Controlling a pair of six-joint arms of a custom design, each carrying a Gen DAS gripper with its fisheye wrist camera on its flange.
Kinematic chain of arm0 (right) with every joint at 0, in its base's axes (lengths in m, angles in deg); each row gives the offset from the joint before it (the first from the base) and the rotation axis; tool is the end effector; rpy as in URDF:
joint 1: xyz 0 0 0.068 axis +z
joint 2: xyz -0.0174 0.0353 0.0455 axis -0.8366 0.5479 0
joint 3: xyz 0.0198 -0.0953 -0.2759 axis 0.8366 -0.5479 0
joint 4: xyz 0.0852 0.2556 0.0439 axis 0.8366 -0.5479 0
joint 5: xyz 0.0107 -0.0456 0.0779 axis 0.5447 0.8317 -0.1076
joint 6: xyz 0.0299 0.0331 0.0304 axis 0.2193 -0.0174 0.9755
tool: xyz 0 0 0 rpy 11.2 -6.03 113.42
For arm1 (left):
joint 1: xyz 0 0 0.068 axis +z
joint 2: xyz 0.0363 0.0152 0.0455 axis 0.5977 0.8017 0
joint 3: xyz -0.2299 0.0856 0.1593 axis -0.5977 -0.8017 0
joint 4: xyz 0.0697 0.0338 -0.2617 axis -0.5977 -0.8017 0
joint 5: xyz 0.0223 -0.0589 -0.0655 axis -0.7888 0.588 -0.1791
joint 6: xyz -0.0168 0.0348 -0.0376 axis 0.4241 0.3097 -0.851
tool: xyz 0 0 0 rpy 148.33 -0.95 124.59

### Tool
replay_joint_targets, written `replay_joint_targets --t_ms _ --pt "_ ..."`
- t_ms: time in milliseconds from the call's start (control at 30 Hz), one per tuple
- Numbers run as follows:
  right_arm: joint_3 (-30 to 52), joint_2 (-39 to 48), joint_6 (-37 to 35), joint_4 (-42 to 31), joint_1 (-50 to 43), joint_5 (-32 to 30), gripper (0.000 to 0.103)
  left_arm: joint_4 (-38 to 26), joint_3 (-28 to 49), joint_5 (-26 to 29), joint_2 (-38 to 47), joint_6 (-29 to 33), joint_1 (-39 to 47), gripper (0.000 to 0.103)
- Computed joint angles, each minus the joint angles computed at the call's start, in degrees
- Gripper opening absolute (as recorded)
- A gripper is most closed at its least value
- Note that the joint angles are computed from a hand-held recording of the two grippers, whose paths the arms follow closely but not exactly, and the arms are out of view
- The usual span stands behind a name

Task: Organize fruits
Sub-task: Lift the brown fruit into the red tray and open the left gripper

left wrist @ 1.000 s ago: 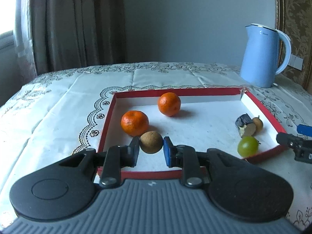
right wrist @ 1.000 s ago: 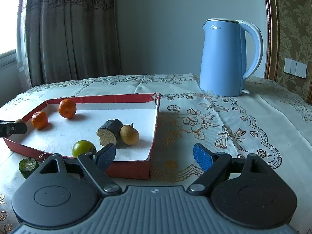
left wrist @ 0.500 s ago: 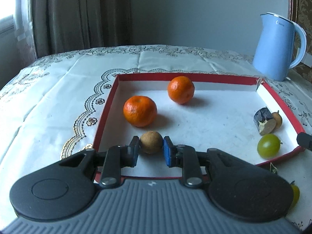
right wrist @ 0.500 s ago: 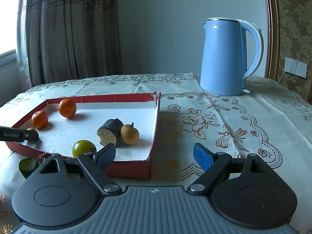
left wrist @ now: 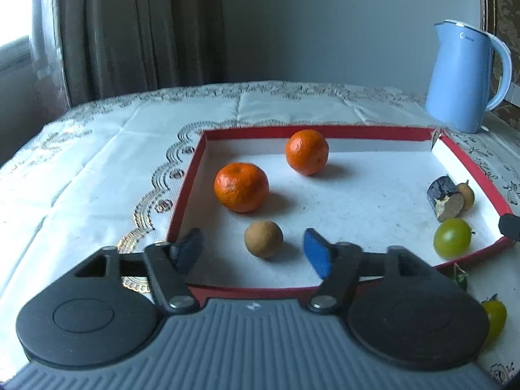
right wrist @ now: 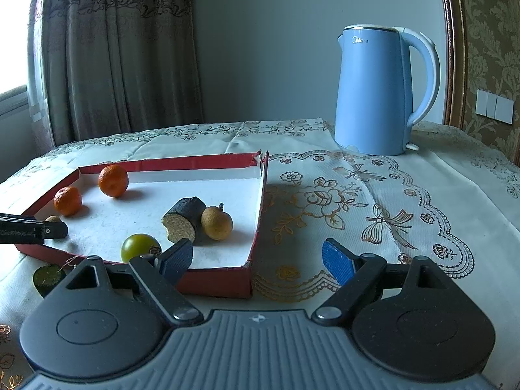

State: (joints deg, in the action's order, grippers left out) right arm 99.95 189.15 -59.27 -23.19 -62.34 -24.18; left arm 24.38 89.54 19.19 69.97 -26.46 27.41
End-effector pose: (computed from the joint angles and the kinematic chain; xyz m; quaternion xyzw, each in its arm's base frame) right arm 0.2743 -0.0187 0.0630 -0.0273 0.8557 0.0666 0.5125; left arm 0.2959 -0.0417 0.0911 -0.0079 0.8869 0.0288 0.4610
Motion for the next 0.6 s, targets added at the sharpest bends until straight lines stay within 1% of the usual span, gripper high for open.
replay_joint_targets --t_ms 33,133,200,233,267,333,367,400,500,600 --pt "0.05 -0.06 -0.01 -0.16 -0.1 -0.12 0.087 0.85 -0.79 -0.61 -0.56 0.28 -0.33 0.077" --pt "0.1 -0.01 0.07 -0.22 -0.2 -0.31 0.088 2.84 -3.76 -2.56 -2.85 0.94 -1.25 0.078" --pt "0.1 0.06 0.06 -0.13 -0.18 -0.27 0.088 4.11 -6.69 -2.66 -5.33 0.57 -1.59 0.078" --pt "0.12 0.08 0.06 -0.15 -0.19 -0.27 0.088 5.57 -8.46 -3.23 -6.51 0.22 -2.02 0.079" --pt "0.14 0.05 0.09 -0.24 -0.13 -0.06 0.091 7.74 -10.5 -4.38 -7.59 0.06 -2.69 0.081" --pt "0.24 0.11 0.23 -0.39 -0.02 0.56 0.092 12.11 -14.11 -7.03 -9.02 0.3 -4.33 0.086" --pt "0.31 0.13 0.29 -0.53 -0.07 0.49 0.092 14.67 -15.75 -8.02 -9.13 0.66 -5.16 0.088" --pt "0.33 0.11 0.34 -0.58 -0.11 0.41 0.092 15.93 -16.86 -8.72 -9.45 0.88 -5.82 0.088" --pt "0.33 0.07 0.27 -0.61 -0.15 0.42 0.092 17.87 -19.28 -9.04 -9.59 1.52 -7.38 0.088" --pt "0.31 0.04 0.21 -0.58 -0.12 0.51 0.093 17.29 -19.17 -9.48 -7.3 1.21 -8.53 0.089"
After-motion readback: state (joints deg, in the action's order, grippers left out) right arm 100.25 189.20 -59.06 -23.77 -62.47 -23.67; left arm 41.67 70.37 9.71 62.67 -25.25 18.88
